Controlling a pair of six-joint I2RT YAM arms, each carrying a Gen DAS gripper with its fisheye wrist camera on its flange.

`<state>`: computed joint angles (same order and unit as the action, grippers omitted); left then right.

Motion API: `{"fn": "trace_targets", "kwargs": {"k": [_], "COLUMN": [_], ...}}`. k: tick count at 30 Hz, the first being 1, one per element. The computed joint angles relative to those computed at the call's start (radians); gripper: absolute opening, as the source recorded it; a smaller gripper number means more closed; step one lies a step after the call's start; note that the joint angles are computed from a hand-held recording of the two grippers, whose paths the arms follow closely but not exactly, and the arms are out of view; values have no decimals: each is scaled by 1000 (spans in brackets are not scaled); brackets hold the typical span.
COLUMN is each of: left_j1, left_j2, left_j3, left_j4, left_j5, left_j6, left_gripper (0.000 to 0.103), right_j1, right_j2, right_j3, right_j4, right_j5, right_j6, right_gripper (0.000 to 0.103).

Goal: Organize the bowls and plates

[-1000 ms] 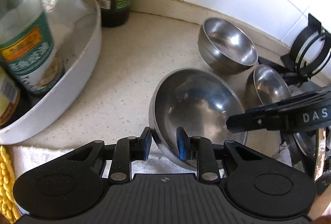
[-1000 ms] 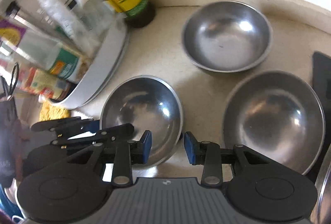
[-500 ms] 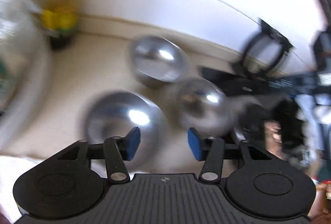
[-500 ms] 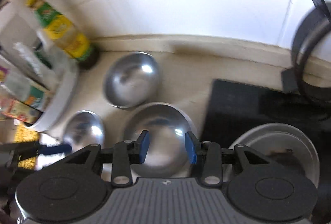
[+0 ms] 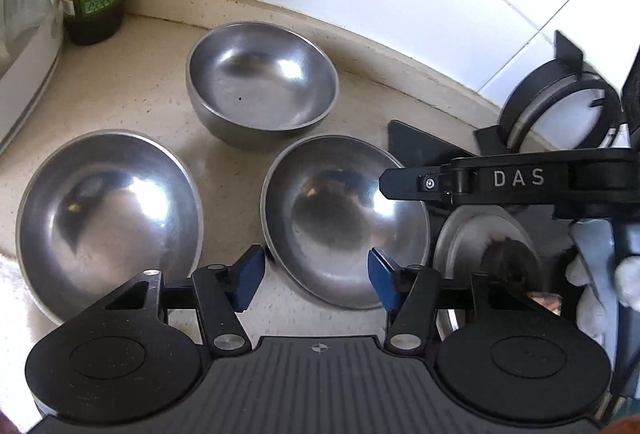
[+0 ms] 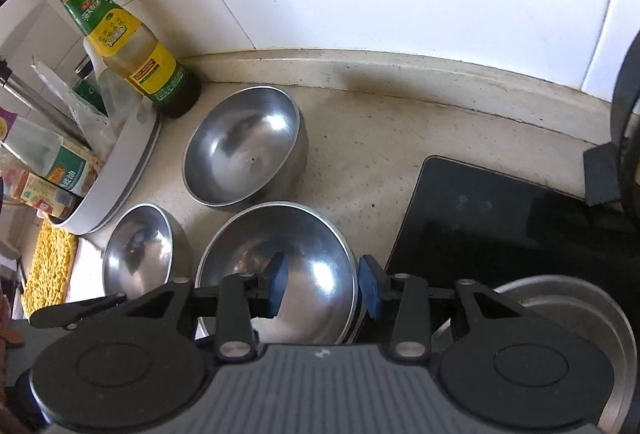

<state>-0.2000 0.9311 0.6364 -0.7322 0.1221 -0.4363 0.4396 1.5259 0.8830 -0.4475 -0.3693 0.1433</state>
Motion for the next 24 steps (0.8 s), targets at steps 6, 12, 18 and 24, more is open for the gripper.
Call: {"fn": "trace_targets", "kwargs": {"k": [6, 12, 18, 24], "left_j1": [-15, -49, -40, -66], "left_j2": [109, 141, 133, 79], "left_j3": [9, 4, -6, 7], "left_j4": [70, 101, 111, 110], "left_j5": [-42, -68, -47, -69], "left_j6": [-16, 32, 85, 105], "left_gripper": [62, 52, 31, 31], "right_j1": [-72, -48, -75, -92], "right_j2": [37, 59, -4, -125], "right_j3": [-26, -48, -88, -106], "right_j4": [42, 25, 35, -22], "right_j5": [-110, -82, -64, -53], "right_j6": [8, -6, 32, 38], "right_gripper": [60, 60, 61, 61]}}
